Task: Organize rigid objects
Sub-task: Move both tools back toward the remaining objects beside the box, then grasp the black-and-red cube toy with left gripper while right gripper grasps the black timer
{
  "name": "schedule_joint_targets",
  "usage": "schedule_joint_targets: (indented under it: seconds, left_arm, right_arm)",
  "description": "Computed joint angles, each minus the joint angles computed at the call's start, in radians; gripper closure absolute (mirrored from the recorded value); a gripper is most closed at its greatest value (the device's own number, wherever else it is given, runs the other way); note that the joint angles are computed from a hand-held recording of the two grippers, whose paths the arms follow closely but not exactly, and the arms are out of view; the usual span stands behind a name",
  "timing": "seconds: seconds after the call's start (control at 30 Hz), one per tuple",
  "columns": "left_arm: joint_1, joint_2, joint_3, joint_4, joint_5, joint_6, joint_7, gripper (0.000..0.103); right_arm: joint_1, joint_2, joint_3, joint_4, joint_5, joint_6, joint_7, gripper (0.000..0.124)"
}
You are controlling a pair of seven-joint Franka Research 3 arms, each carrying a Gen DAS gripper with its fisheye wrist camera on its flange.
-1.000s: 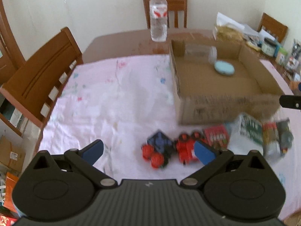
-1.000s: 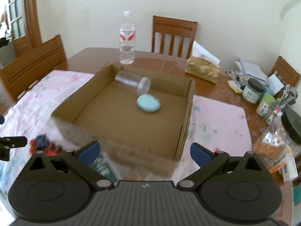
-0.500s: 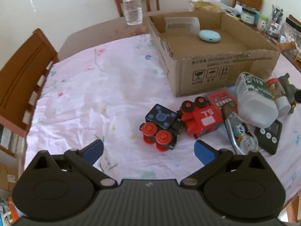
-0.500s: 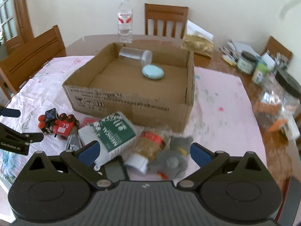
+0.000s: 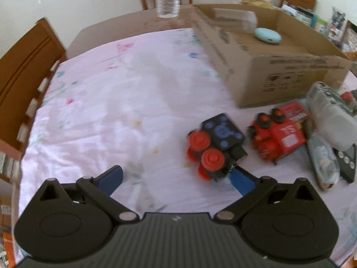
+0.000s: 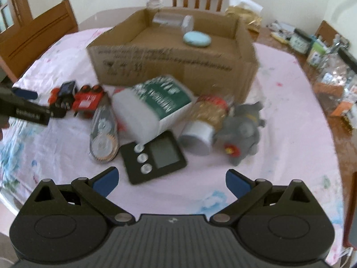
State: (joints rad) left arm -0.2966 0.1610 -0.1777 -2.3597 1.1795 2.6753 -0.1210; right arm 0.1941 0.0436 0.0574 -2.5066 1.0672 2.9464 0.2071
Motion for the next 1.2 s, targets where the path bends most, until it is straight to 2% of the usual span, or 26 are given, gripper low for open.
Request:
schedule_joint_targets:
  seconds: [0.1,0.23,0.3,0.4,0.53,0.6,0.63,0.77,1.0,1.07,1.1,1.2]
  left_arm:
    - [0.004,-0.03,-0.001,-0.033,-0.026,-0.037,-0.006,0.001]
    - [0.011,-0.056,-0.014,-0.055,-0.071,-0.076,0.011,0.001]
    - [0.013,-0.063,-0.019,-0.062,-0.073,-0.061,0.021,0.001]
    - [0.022,-0.069,-0.018,-0.072,-0.037,0.029,0.008,0.001]
    - [0.01,-0.028,-0.018,-0.029,0.034,0.051,-0.016,0.001]
    - [-0.002,-0.002,-0.012,0.0,0.084,0.033,-0.031,0.005]
    - [-0.006,0.008,-0.011,0.012,0.091,0.023,-0.029,0.01]
    - [-0.001,0.034,0.011,0.04,0.166,0.067,-0.061,0.016]
    - [0.005,0.054,0.021,0.065,0.178,0.09,-0.047,0.017]
    - [0.0,0.054,0.022,0.068,0.19,0.083,-0.055,0.024]
    - [0.0,0.054,0.023,0.069,0.199,0.086,-0.061,0.026]
    - [0.005,0.055,0.025,0.073,0.216,0.106,-0.074,0.04]
  right_arm:
    - [-0.002,0.018,0.003,0.008,-0.004,-0.031,-0.018,0.021]
    - [-0.004,0.058,0.019,0.031,0.018,-0.026,-0.079,0.021]
    - [-0.009,0.078,0.041,0.044,0.074,0.0,-0.163,0.021]
    - [-0.024,0.093,0.051,0.07,0.143,-0.032,-0.274,0.021]
    - [-0.029,0.106,0.043,0.091,0.138,-0.068,-0.319,0.021]
    - [-0.033,0.106,0.04,0.092,0.133,-0.08,-0.33,0.021]
    - [-0.036,0.106,0.038,0.093,0.128,-0.089,-0.336,0.021]
    - [-0.045,0.095,0.028,0.085,0.102,-0.117,-0.346,0.021]
    - [-0.051,0.087,0.018,0.094,0.105,-0.145,-0.379,0.041]
    - [-0.052,0.084,0.016,0.095,0.109,-0.145,-0.379,0.049]
    - [-0.05,0.084,0.013,0.096,0.094,-0.144,-0.361,0.049]
    - [-0.048,0.083,0.016,0.093,0.104,-0.129,-0.354,0.049]
